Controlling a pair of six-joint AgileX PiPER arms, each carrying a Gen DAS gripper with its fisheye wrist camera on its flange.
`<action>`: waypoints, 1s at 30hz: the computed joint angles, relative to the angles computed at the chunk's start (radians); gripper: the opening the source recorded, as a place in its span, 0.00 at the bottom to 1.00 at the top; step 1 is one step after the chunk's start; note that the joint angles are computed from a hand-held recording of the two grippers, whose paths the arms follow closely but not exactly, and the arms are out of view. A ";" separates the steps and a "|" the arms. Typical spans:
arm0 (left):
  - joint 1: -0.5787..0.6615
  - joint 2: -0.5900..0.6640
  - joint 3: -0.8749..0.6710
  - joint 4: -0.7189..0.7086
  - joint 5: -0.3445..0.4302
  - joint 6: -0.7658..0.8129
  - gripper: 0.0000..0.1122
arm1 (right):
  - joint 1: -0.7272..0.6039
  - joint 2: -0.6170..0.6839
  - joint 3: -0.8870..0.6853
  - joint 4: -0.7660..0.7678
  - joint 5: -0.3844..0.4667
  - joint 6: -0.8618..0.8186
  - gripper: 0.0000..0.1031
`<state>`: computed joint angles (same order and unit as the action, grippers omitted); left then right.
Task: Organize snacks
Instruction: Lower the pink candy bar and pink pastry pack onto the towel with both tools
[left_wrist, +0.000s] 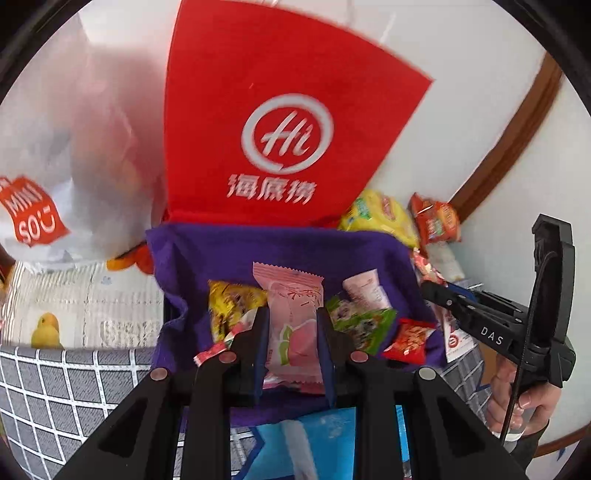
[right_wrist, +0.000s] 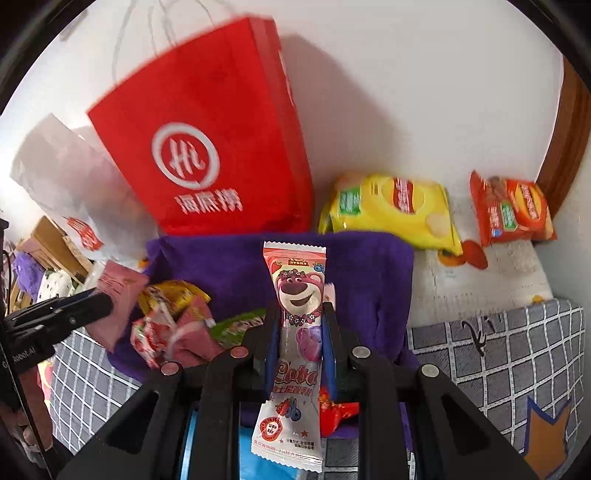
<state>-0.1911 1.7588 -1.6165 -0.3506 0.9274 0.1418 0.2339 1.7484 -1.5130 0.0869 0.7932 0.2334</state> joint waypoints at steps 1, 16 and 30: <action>0.006 0.003 0.002 -0.006 -0.004 0.003 0.21 | -0.003 0.012 -0.004 0.003 0.006 -0.007 0.20; 0.030 0.042 0.011 -0.059 0.011 0.029 0.21 | -0.038 0.131 -0.031 0.108 0.010 -0.053 0.21; 0.004 0.087 -0.020 0.005 0.028 -0.034 0.21 | -0.033 0.153 -0.048 0.122 0.002 -0.017 0.42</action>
